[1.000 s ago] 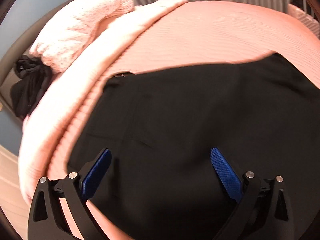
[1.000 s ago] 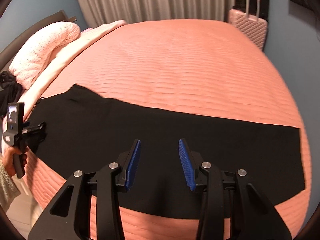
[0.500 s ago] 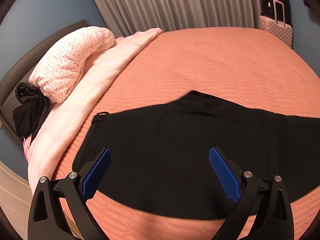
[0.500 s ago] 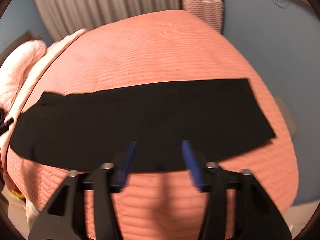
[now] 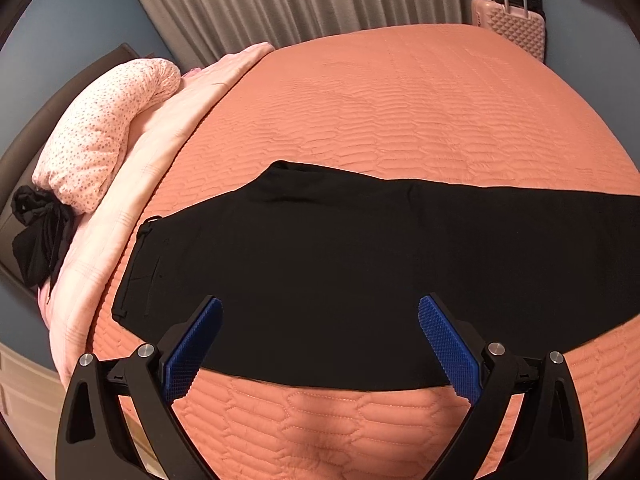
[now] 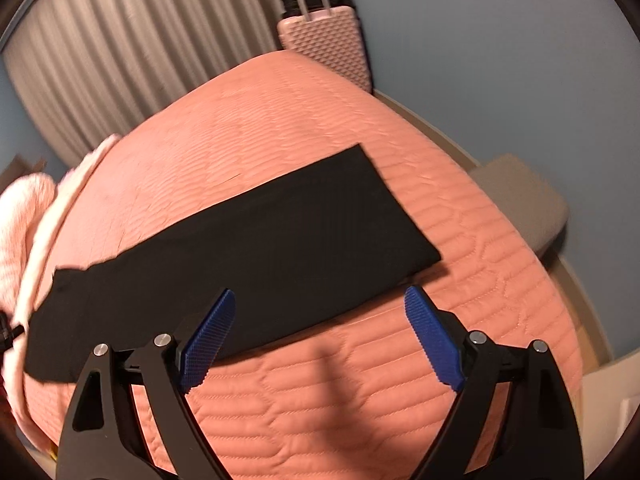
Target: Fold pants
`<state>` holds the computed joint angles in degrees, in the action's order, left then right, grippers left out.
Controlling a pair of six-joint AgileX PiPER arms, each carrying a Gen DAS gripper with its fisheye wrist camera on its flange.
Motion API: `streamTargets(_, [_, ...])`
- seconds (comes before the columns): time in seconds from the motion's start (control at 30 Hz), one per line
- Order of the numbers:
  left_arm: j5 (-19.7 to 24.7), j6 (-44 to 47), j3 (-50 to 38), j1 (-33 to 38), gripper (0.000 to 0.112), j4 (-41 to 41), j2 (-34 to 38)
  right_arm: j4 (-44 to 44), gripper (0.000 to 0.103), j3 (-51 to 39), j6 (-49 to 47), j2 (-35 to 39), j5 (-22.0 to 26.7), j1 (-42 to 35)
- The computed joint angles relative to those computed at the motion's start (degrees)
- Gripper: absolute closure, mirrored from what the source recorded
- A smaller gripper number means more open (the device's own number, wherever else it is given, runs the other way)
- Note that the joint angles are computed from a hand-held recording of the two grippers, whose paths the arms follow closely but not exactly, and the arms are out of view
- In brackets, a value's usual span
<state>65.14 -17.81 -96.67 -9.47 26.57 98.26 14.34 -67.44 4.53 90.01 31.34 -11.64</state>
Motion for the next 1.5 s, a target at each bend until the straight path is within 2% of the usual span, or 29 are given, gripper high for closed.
streamTargets(0.3, [1.6,-0.1,0.3,-3.4,0.015,0.7,1.0,13.6,0.018,2.0,-9.3,4.6,-2.1,-8.0])
streamTargets(0.4, [1.5,0.1,1.6,-4.3,0.015,-0.4,0.3,23.0,0.018,3.3,-17.1,6.0,-2.7,-11.2])
streamTargets(0.53, [1.6,0.7,3.1,-5.7,0.015,-0.6,-0.2,24.4,0.017,0.4,-19.2,9.0,-2.7,-11.6])
streamTargets(0.67, [1.4,-0.1,4.3,-6.7,0.015,0.9,-0.3,39.0,0.017,-1.9,-31.5,12.9,-1.3,-13.2])
streamTargets(0.7, [1.4,-0.2,4.4,-6.6,0.015,1.1,-0.3,42.9,0.017,-3.3,-35.0,14.4,0.4,-13.6])
streamTargets(0.83, [1.1,-0.6,5.3,-5.7,0.015,1.0,-0.6,47.4,0.017,-6.0,-38.3,17.8,1.5,-13.6])
streamTargets(0.9, [1.2,-0.4,5.7,-5.0,0.015,0.6,-0.6,46.5,0.017,-7.1,-36.4,18.4,1.7,-13.5])
streamTargets(0.93, [1.1,-0.3,6.1,-4.6,0.015,0.5,-0.8,47.2,0.019,-7.0,-36.3,18.1,2.0,-13.6])
streamTargets(0.97, [0.9,-0.1,6.6,-4.2,0.015,0.3,-1.0,50.1,0.026,-7.2,-37.8,18.2,4.6,-14.5])
streamTargets(1.0, [0.9,0.0,6.8,-3.9,0.015,0.2,-1.2,51.7,0.056,-9.0,-37.1,19.5,8.8,-15.0])
streamTargets(1.03, [0.8,0.1,7.3,-3.4,0.015,0.1,-1.5,51.0,0.063,-10.3,-35.6,20.8,10.7,-14.5])
streamTargets(1.13, [0.5,0.7,8.3,-1.8,0.015,-0.6,-2.1,43.3,0.064,-12.2,-31.3,21.5,6.9,-11.4])
streamTargets(1.3, [-0.4,1.4,9.5,1.1,0.015,-1.8,-3.3,42.2,0.062,-15.4,-25.0,23.2,7.3,-11.3])
streamTargets(1.43, [-0.9,1.9,10.0,3.3,0.015,-2.9,-3.9,49.5,0.063,-12.1,-28.4,21.9,8.9,-13.7])
streamTargets(1.5, [-0.9,2.4,10.2,4.3,0.015,-3.4,-4.4,54.1,0.063,-6.1,-32.8,18.4,8.0,-14.9])
